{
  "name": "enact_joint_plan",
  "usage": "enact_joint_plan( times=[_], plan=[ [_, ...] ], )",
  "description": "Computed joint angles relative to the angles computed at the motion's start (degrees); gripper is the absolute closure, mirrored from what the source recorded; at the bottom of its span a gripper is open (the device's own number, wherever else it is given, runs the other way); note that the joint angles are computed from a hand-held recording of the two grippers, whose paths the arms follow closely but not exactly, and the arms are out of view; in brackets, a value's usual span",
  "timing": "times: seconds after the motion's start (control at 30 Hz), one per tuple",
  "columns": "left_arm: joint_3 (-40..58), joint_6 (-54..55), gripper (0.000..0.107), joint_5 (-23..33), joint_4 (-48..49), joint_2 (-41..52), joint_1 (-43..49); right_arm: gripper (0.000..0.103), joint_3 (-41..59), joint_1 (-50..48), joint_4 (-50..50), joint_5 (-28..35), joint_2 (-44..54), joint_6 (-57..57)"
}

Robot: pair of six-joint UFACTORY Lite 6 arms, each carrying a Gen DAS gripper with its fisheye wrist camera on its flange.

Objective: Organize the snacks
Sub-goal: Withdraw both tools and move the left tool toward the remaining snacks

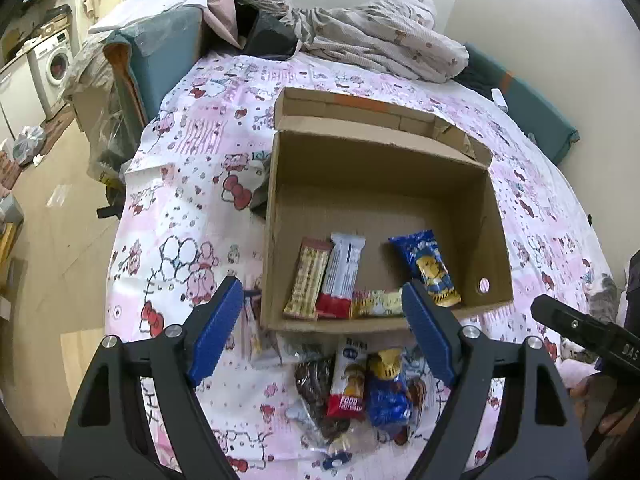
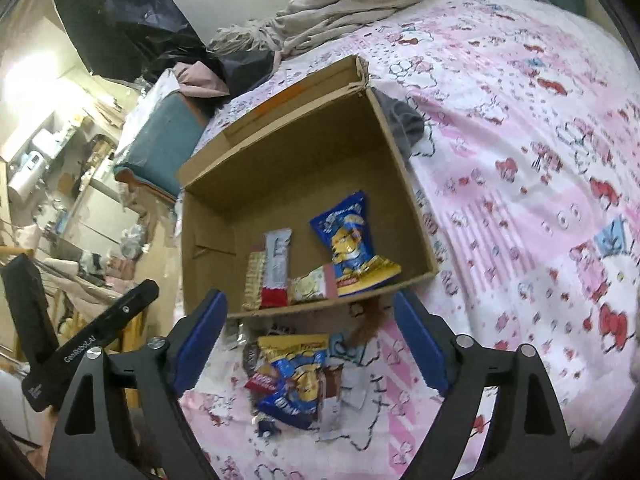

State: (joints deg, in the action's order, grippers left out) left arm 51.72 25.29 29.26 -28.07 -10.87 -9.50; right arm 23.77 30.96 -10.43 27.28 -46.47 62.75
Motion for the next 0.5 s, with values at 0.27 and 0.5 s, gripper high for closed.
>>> enact_joint_plan(
  times=[0.27, 0.5],
  plan=[
    [-4.67, 0.70, 0.028, 4.65, 0.48, -5.30, 2.06, 0.000, -2.46, 13.20, -17.10, 5.12, -2.22, 21.68],
    [-8.95, -0.42, 0.019, 5.04, 2.23, -9.54, 2.28, 0.000, -3.92, 15.57, -16.92, 6.21, -2.36, 22.97]
  ],
)
